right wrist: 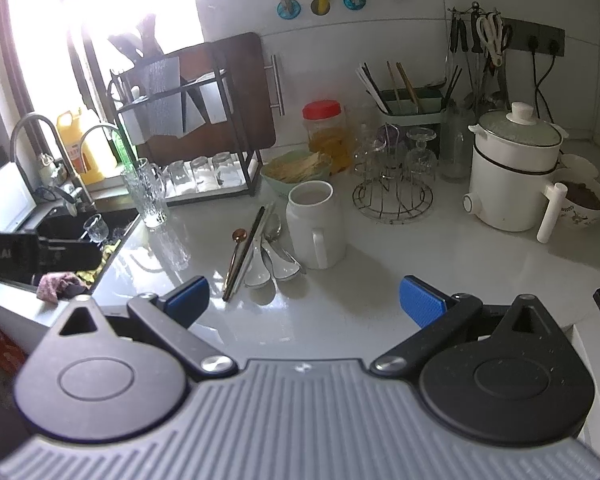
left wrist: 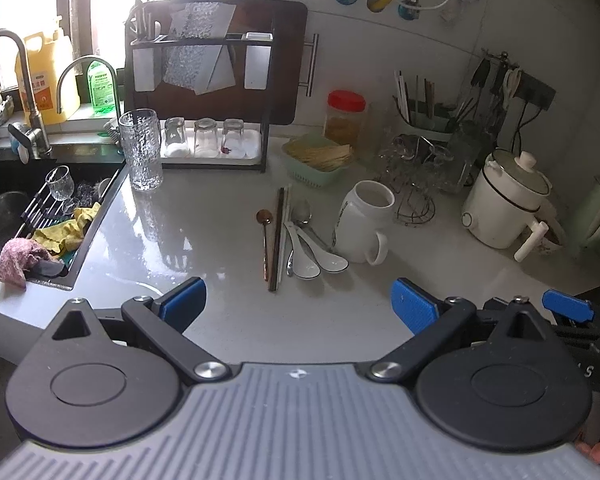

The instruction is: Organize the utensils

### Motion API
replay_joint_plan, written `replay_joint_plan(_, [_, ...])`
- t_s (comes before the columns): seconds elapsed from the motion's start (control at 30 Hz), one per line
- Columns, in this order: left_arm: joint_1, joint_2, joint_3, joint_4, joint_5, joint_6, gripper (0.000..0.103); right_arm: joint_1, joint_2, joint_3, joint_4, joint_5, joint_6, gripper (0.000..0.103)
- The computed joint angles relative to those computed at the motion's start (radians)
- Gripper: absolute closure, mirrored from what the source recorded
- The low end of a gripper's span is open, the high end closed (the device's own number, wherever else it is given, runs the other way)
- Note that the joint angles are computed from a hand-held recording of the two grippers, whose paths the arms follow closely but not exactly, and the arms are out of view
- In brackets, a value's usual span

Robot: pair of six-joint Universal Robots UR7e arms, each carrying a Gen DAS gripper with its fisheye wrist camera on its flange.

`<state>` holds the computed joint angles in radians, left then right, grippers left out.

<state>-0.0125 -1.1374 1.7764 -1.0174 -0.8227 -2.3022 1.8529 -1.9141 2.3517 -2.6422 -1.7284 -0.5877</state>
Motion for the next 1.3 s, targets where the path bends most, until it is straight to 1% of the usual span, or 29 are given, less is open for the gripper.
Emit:
replay_joint_plan(0.37, [0.011,0.011,-0.020,0.000,-0.002,0.022,0.002,0.006,0.017,-0.026,0.009,0.000,0.005,0.000])
replay_joint_plan(0.83, [0.019,0.019,-0.029,-0.010,0.004,0.045,0.002,0.000,0.016,-0.030,0.017,0.010,-0.005,0.000])
replay_joint_plan(1.03, [0.020,0.027,-0.032,-0.005,-0.002,0.023,0.002,-0.007,0.024,-0.035,0.018,0.015,-0.002,0.000])
replay_joint_plan(1.2, [0.013,0.028,-0.020,-0.014,-0.029,-0.003,0.002,-0.015,0.029,-0.041,0.039,0.014,-0.022,0.000])
replay_joint_plan(1.3, [0.009,0.032,-0.026,0.011,-0.047,-0.033,0.002,-0.022,0.031,-0.043,0.053,0.019,-0.025,0.000])
